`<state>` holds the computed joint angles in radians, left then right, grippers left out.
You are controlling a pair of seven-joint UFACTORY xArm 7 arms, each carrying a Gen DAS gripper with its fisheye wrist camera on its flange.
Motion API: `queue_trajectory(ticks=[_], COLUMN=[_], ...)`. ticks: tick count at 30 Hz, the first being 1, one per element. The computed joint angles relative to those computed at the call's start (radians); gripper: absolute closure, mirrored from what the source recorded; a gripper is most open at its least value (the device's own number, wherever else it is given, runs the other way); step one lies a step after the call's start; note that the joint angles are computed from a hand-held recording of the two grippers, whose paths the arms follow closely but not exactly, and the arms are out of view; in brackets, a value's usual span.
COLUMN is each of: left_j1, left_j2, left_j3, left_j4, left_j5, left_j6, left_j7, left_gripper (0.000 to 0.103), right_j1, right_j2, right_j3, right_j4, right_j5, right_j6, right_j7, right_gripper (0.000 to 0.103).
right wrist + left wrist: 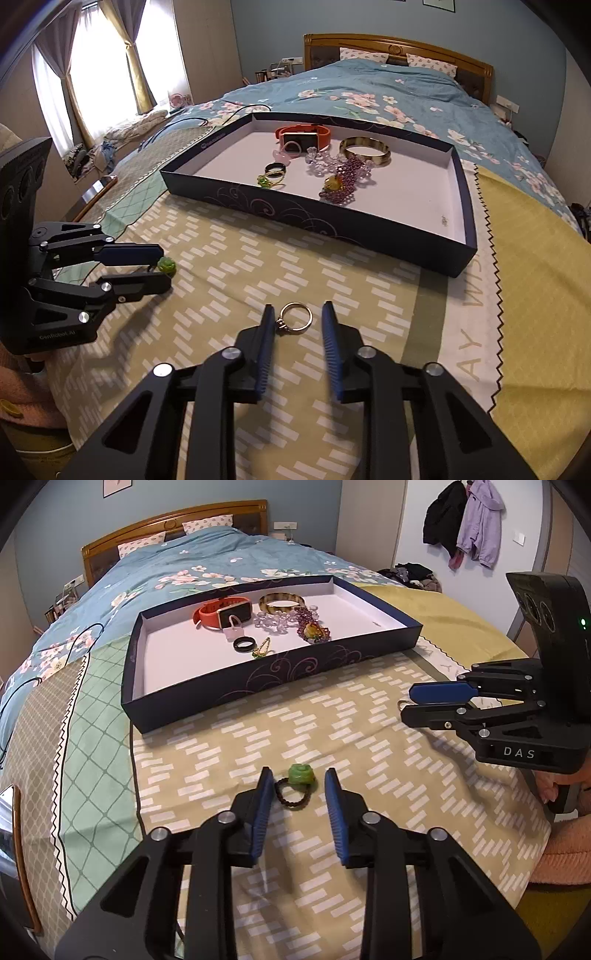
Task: Organize jewelry
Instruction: 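Grasp the green-stone ring with the left gripper while the right gripper grasps the silver ring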
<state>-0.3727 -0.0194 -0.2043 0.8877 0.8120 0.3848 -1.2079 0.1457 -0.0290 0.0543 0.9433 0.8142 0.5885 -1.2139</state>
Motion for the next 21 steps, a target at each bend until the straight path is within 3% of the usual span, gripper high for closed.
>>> queue_trajectory(ticks=[4,7,18,21], left_j1=[0.003,0.003,0.007,0.013], left_j2=[-0.006,-0.008,-0.017,-0.022], left_j3=[0.001,-0.003,-0.005,-0.006], left_j4=[-0.006,-0.007,-0.014,-0.020], left_j5=[0.007,0.020,0.040,0.045], left_j6=[-0.003,0.005,-0.010,-0.024], left_j7=[-0.016,-0.027,-0.072,-0.086], left_gripper=[0.081,0.082,0.083,0.084], right_j1=[0.000,-0.001,-0.007,-0.010], right_j2=[-0.002,-0.003,-0.003,-0.005], right_j3=[0.000,-0.002,-0.008,-0.010], right_j4=[-0.003,0.001,0.010,0.015], right_j5=[0.002,0.013,0.050,0.067], right_j6=[-0.005,0.007,0.020,0.028], right_j7=[-0.003,-0.013,-0.035,-0.048], right_gripper=[0.086,0.097,0.099,0.103])
